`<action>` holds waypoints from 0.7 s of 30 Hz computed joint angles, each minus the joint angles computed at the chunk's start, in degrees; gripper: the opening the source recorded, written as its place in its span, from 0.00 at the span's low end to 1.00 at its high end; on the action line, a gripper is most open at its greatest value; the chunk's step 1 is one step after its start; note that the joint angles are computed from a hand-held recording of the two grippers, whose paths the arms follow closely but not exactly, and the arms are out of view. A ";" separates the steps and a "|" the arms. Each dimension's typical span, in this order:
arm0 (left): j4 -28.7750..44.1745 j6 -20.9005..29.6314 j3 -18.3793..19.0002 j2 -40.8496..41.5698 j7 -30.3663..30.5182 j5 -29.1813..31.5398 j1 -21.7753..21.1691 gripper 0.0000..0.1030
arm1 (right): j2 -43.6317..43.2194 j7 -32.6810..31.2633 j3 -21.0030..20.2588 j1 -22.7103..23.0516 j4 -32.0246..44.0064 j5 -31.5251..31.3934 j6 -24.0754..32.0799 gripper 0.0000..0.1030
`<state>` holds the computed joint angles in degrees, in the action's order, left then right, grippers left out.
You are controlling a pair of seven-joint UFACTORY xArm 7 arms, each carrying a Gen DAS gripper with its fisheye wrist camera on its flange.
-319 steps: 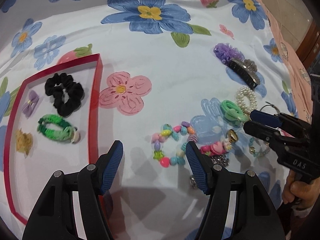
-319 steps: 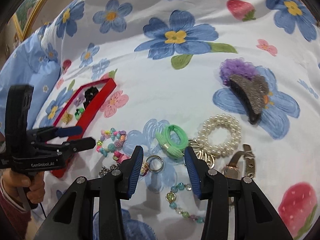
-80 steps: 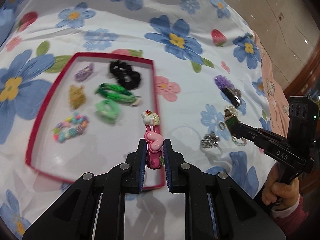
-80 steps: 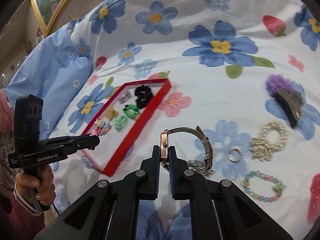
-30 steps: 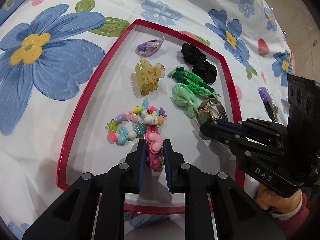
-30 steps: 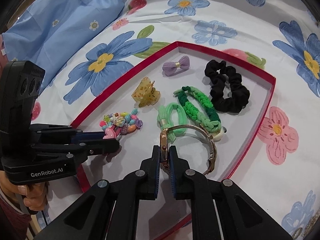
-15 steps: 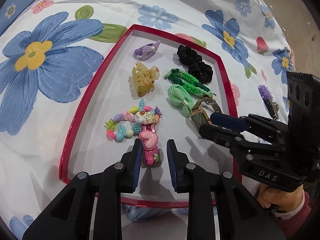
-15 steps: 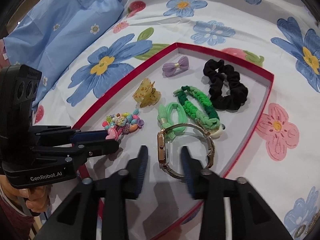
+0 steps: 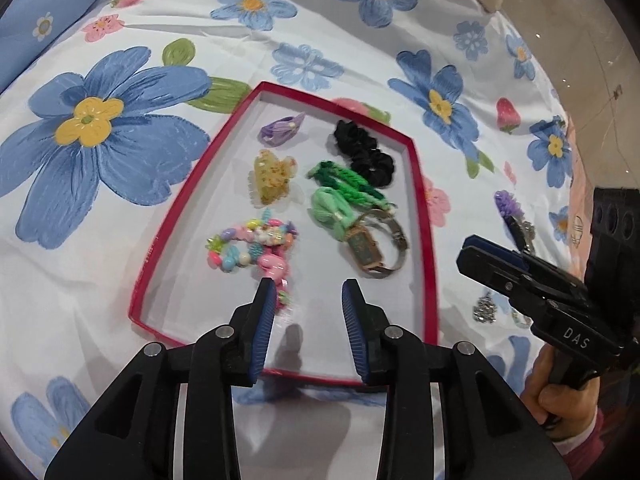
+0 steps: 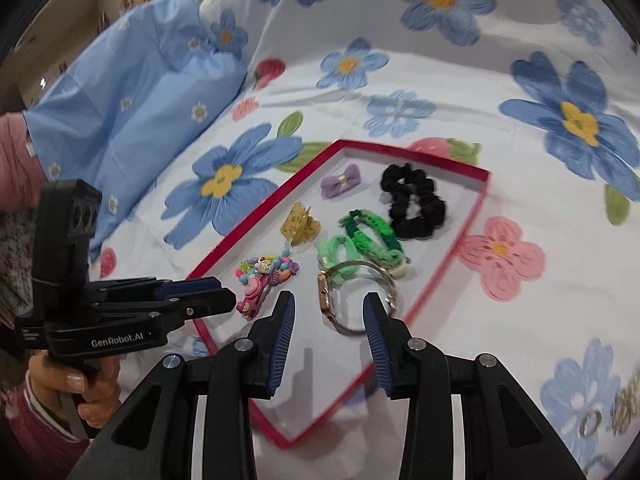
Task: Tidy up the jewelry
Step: 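Carry the pink clip and gold watch into the red box and open both tools, then move both tools back over the silver chain and beaded bracelet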
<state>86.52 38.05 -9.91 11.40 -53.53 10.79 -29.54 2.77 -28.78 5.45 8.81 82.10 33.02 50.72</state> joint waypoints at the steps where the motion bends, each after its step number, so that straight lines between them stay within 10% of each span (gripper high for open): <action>1: 0.22 -0.04 -0.05 0.05 -0.25 0.22 -0.21 0.31 | -0.93 -0.04 -0.31 -0.36 -0.91 0.67 -0.13 0.37; 21: 16.33 3.97 -1.00 10.26 1.89 1.22 -8.93 0.44 | -18.40 2.78 -11.46 -7.53 -18.61 3.66 -0.24 0.49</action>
<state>102.86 42.02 -10.91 21.67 -51.64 12.00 -38.47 -15.63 -26.00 -6.01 1.27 63.49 36.69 50.49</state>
